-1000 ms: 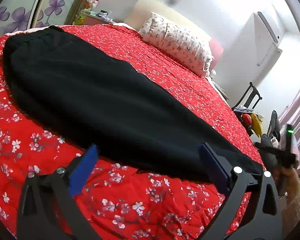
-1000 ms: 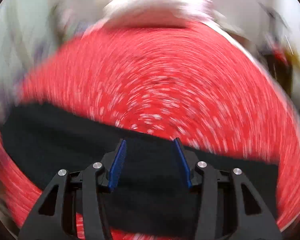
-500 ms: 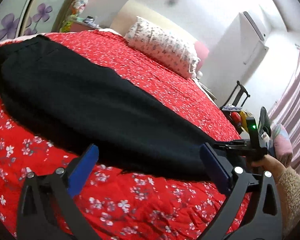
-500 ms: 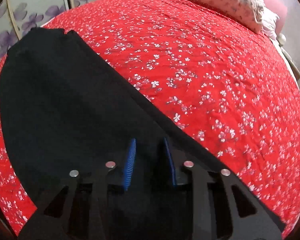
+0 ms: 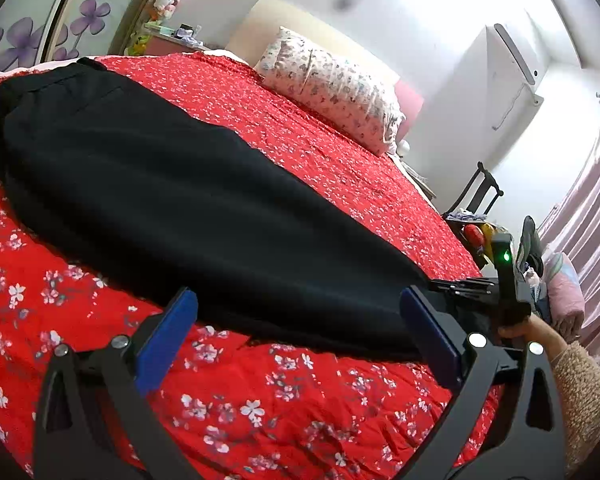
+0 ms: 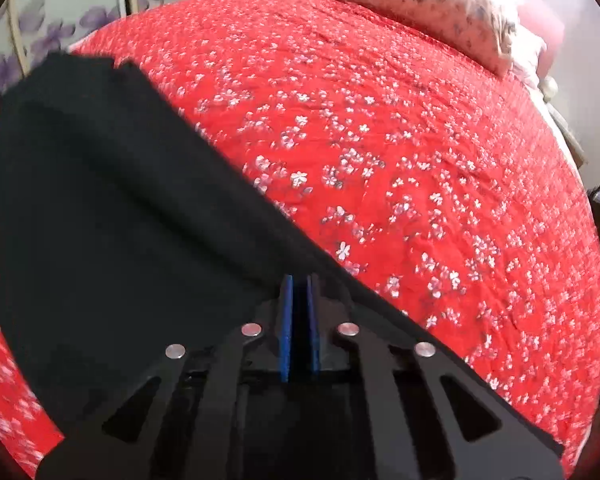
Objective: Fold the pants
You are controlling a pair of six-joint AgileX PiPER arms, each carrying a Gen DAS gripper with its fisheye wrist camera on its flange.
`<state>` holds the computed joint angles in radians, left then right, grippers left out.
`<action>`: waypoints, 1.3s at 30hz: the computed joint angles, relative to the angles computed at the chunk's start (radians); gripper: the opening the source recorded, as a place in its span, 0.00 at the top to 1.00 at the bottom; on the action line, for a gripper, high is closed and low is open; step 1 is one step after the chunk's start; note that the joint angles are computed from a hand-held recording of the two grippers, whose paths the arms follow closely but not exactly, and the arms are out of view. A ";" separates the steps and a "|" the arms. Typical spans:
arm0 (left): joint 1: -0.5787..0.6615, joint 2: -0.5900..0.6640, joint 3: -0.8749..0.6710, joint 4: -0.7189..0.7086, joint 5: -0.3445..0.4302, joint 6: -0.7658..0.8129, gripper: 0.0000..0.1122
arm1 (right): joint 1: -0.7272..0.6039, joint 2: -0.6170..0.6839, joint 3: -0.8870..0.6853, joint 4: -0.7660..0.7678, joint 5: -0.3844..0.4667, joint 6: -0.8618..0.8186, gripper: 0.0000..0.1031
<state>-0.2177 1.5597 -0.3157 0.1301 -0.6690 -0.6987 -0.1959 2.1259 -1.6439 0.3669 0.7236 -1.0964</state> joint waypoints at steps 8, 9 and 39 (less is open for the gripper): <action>0.008 -0.012 0.012 0.023 -0.016 0.007 0.10 | -0.390 -0.267 0.221 0.431 0.044 -0.028 0.44; 0.002 -0.016 0.018 0.015 -0.022 0.018 0.10 | -0.464 -0.271 0.207 0.466 0.085 0.009 0.44; 0.018 0.000 0.000 0.031 0.007 -0.017 0.10 | -0.807 0.194 -0.234 0.559 0.337 0.618 0.59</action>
